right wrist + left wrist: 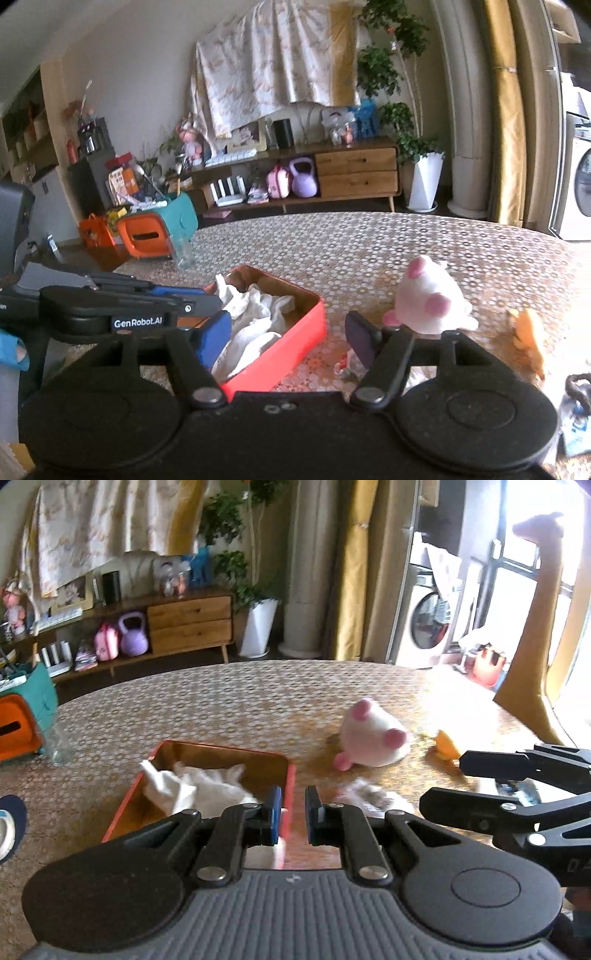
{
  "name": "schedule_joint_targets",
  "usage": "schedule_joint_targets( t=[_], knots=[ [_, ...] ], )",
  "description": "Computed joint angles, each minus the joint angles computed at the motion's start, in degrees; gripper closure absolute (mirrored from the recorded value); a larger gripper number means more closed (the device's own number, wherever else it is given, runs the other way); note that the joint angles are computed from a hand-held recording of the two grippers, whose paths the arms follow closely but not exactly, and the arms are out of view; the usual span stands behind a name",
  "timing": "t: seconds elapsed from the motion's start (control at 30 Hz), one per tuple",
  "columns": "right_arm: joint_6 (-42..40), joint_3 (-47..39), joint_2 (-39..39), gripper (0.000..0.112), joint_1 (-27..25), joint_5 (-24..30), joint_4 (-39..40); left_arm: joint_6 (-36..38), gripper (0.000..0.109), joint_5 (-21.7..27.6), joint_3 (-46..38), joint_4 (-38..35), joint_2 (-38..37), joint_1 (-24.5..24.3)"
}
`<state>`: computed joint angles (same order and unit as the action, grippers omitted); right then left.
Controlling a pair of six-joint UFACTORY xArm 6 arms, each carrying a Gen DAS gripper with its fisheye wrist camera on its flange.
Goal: Organize soft objects
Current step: 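Move both open grippers back toward the items on the table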
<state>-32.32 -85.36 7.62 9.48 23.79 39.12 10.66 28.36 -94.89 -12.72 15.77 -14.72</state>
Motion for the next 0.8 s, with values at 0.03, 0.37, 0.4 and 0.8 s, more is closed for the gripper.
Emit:
schedule_joint_targets(
  t=[0.03, 0.37, 0.4, 0.8],
  knots=[
    [-0.51, 1.18, -0.99, 0.042, -0.24, -0.52, 0.63, 0.17, 0.096, -0.17, 0.36, -0.48, -0.35, -0.55],
    [-4.31, 13.73, -11.48, 0.035, -5.75, -5.25, 4.75, 2.28, 0.048, -2.89, 3.59, -5.25, -2.08, -5.7],
    [-4.27, 14.83, -12.35, 0.034, -6.51, -5.48, 5.09, 2.12, 0.038, -3.96, 4.35, -5.26, -2.31, -6.24],
    [-4.11, 25.42, -18.19, 0.022, -13.87, -8.3, 6.12, -0.38, 0.026, -6.23, 5.91, -4.09, -0.04, -9.83]
  ],
)
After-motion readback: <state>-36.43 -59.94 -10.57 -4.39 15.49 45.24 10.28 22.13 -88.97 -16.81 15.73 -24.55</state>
